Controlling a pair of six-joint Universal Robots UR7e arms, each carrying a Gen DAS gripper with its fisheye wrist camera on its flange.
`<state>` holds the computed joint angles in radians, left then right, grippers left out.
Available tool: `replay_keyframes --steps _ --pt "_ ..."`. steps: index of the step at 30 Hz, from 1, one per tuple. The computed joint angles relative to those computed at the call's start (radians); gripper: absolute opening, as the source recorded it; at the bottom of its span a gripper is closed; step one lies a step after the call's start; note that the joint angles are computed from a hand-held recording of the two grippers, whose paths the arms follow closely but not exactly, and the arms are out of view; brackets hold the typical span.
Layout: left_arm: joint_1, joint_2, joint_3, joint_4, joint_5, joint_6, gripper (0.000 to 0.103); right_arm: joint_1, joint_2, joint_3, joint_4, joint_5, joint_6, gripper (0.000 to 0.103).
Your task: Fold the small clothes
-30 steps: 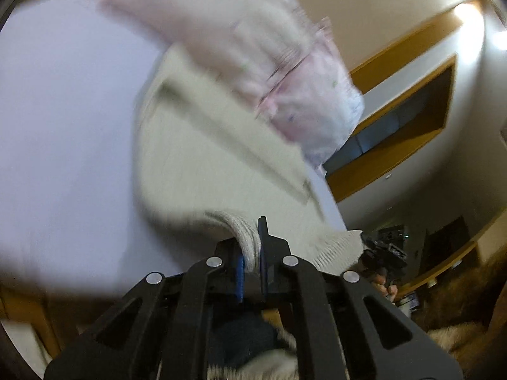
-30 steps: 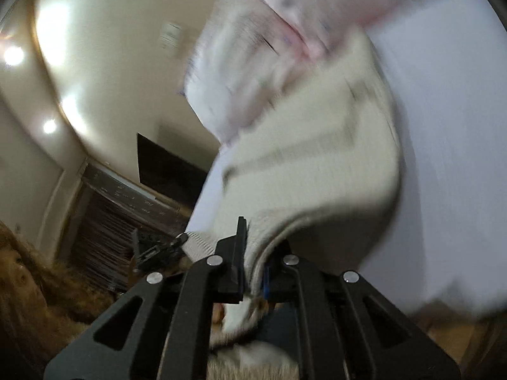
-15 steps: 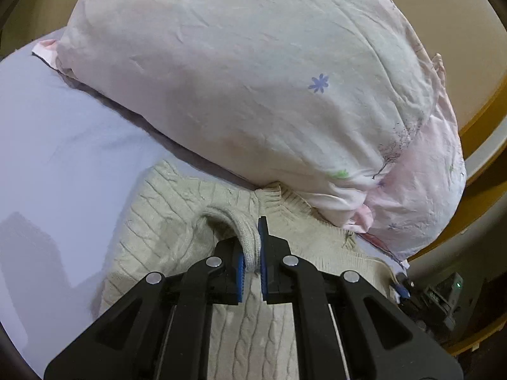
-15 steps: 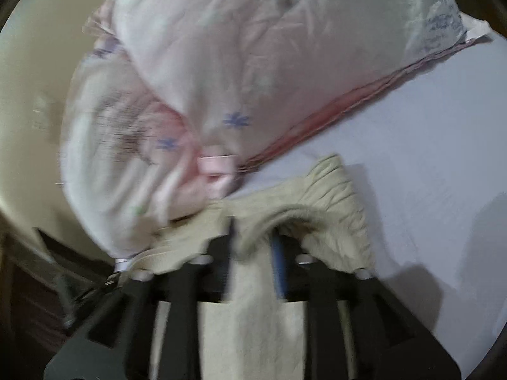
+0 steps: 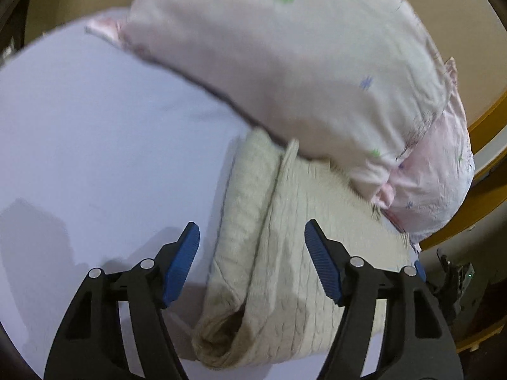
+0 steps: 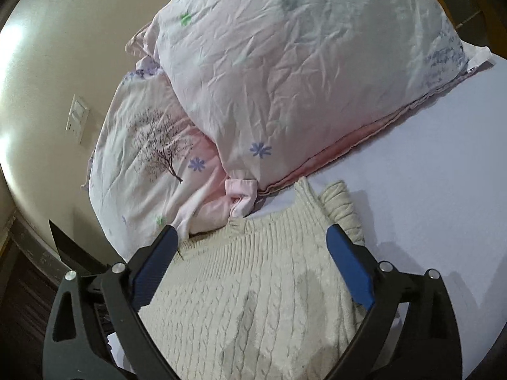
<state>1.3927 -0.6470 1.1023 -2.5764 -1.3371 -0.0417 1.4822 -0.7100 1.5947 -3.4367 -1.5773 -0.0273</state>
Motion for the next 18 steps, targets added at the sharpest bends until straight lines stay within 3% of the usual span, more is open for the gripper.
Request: replay_keyframes --steps 3,5,6,7,9,11,15,18 --pt "-0.006 0.009 0.028 -0.038 0.003 0.019 0.066 -0.008 -0.012 0.023 -0.004 0.027 0.002 0.095" --pt "-0.015 0.007 0.054 -0.071 0.028 0.033 0.056 -0.017 -0.021 0.034 0.003 0.053 0.015 0.095" --pt "-0.01 0.009 0.042 -0.038 0.004 0.02 0.031 -0.023 -0.026 0.04 0.006 0.069 0.023 0.095" --pt "0.002 0.012 0.029 0.005 -0.063 -0.034 0.022 -0.027 -0.029 0.042 0.011 0.085 0.03 0.095" --pt "0.01 0.008 0.03 -0.006 -0.121 -0.096 0.02 -0.034 -0.036 0.044 0.017 0.118 0.044 0.095" --pt "0.004 -0.003 0.048 -0.052 -0.223 -0.114 0.018 -0.04 -0.047 0.056 0.006 0.145 0.049 0.095" --pt "-0.069 0.023 0.036 -0.101 -0.385 -0.075 0.018 -0.052 -0.071 0.088 -0.065 0.194 0.056 0.095" --pt "-0.119 0.139 -0.074 -0.047 -0.57 -0.052 0.019 -0.06 -0.088 0.107 -0.113 0.178 0.059 0.094"
